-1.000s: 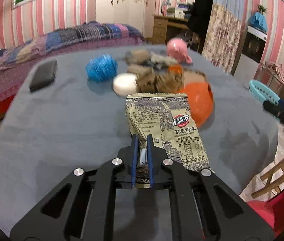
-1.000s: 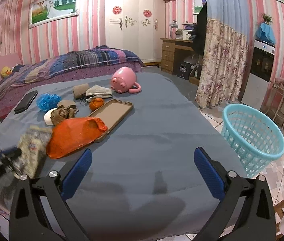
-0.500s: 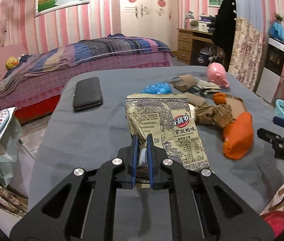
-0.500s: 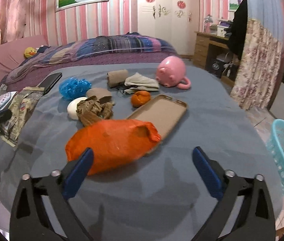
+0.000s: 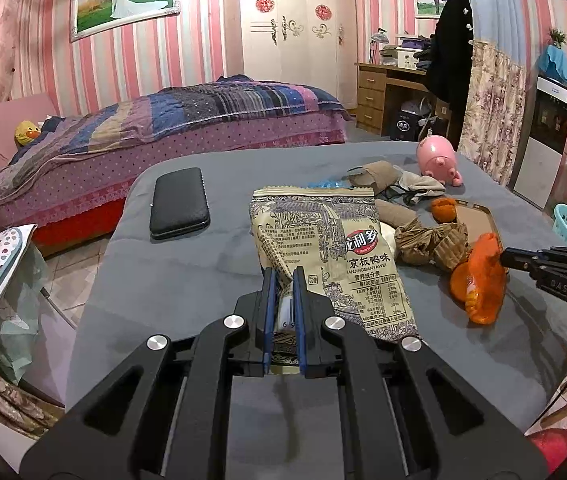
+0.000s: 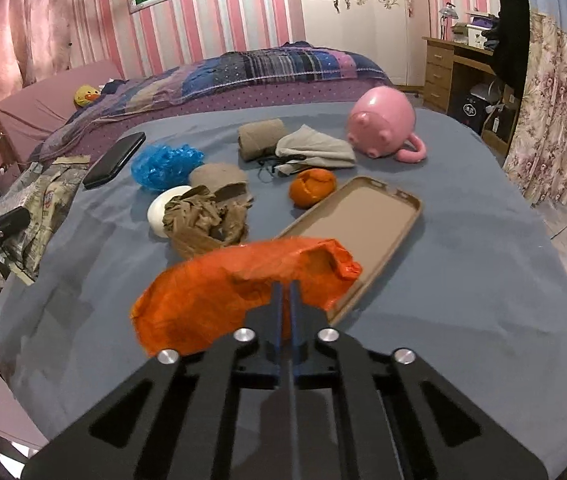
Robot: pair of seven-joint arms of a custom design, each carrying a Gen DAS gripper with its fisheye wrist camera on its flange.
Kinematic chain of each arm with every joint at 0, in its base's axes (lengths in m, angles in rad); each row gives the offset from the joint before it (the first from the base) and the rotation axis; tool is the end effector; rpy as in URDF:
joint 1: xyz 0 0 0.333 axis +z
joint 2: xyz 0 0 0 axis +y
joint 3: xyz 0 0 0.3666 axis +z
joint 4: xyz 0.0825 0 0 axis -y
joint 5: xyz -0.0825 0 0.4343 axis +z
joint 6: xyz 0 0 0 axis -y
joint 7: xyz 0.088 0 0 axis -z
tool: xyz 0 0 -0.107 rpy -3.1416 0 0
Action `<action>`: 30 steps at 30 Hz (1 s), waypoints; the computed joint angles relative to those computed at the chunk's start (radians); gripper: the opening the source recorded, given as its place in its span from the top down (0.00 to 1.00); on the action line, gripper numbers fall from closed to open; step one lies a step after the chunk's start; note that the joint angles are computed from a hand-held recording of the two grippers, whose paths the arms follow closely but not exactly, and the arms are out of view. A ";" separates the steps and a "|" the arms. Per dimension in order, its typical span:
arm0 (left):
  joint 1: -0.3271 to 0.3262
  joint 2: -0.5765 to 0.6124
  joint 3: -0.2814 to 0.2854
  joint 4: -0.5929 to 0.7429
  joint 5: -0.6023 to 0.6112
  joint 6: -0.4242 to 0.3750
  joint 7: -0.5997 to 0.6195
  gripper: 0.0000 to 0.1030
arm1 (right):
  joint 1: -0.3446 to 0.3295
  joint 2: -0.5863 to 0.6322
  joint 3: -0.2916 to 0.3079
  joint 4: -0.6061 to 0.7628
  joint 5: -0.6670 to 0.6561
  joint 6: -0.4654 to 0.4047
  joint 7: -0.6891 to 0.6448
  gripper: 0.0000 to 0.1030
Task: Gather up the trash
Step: 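Lift the orange plastic bag with the right gripper and carry it toward the blue basket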
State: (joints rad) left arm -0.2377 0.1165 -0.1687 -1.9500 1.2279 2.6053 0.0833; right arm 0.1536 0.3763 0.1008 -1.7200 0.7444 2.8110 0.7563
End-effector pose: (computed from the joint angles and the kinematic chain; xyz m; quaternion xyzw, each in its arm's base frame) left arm 0.6086 -0.2791 0.4960 -0.6723 0.5762 -0.2846 0.3673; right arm 0.7446 0.1492 0.4629 -0.7678 0.4960 -0.1628 0.3713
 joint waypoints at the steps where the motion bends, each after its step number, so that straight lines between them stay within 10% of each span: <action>1: 0.000 0.001 0.000 0.001 0.000 0.002 0.000 0.93 | -0.005 -0.006 0.002 -0.006 0.007 0.008 -0.008 0.98; 7: -0.008 0.008 -0.003 0.016 -0.001 -0.002 0.001 0.93 | 0.020 0.017 -0.057 0.032 -0.080 0.013 0.105 0.92; 10: -0.012 0.010 -0.003 0.021 -0.004 -0.006 0.008 0.93 | 0.017 0.043 -0.057 0.067 -0.115 -0.016 0.137 0.44; 11: -0.013 0.010 -0.003 0.024 -0.004 -0.008 0.010 0.92 | 0.013 0.049 -0.049 0.072 -0.115 -0.008 0.130 0.43; 30: -0.041 0.082 0.012 0.114 -0.051 -0.031 0.083 0.92 | -0.046 0.141 0.022 0.207 -0.055 -0.172 -0.006 0.93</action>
